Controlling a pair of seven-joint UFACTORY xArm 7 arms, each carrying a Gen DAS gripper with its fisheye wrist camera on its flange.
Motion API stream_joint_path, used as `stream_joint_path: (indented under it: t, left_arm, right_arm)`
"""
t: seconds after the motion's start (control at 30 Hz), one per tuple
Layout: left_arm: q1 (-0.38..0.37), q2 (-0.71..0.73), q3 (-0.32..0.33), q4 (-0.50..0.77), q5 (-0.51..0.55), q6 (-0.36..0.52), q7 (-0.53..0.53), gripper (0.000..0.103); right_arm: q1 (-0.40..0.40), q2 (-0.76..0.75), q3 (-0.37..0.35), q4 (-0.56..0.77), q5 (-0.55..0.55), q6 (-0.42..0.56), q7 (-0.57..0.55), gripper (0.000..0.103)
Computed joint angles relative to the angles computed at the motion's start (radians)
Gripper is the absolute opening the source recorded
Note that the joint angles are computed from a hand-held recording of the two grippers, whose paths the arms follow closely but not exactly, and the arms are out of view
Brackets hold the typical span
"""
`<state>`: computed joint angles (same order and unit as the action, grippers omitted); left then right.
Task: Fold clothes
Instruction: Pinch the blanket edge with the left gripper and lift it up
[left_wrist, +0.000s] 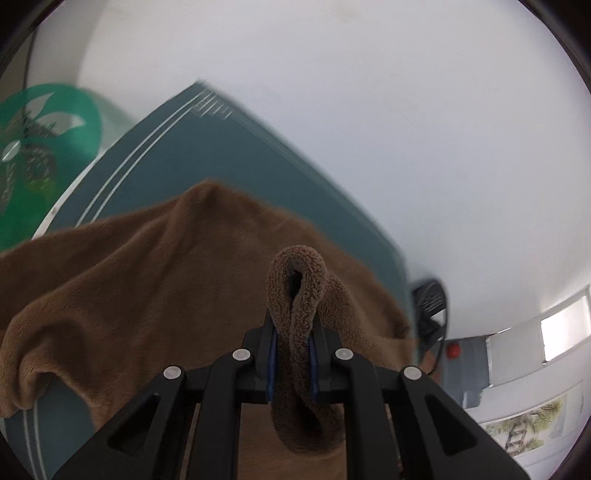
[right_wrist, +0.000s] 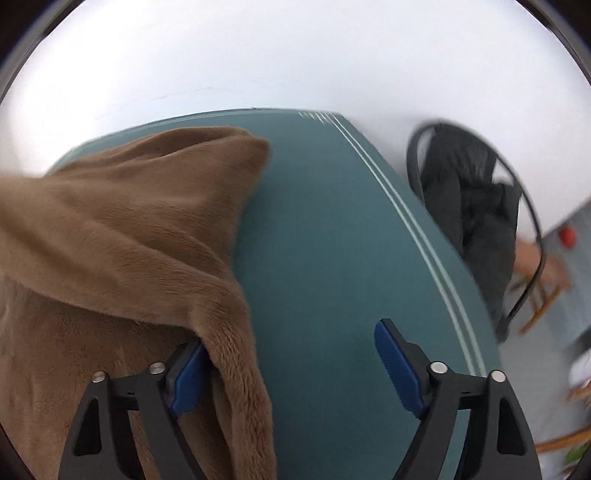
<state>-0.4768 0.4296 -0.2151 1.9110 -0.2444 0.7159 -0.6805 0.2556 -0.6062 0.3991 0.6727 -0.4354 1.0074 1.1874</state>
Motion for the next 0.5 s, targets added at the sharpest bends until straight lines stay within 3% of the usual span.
stream_joint_path:
  t: [0.13, 0.3, 0.5]
  left_arm:
    - [0.005, 0.019, -0.015, -0.037, -0.026, 0.048, 0.017, 0.015]
    - [0.022, -0.013, -0.029, -0.143, -0.082, -0.028, 0.047, 0.015]
    - [0.034, -0.045, -0.047, -0.246, -0.137, -0.143, 0.086, 0.015]
  right_arm:
    - [0.016, -0.018, -0.011, 0.002, 0.032, 0.006, -0.014, 0.087]
    - [0.032, -0.091, -0.039, -0.004, 0.072, -0.076, -0.06, 0.088]
    - [-0.083, 0.032, -0.027, 0.148, 0.0, -0.075, -0.115, 0.089]
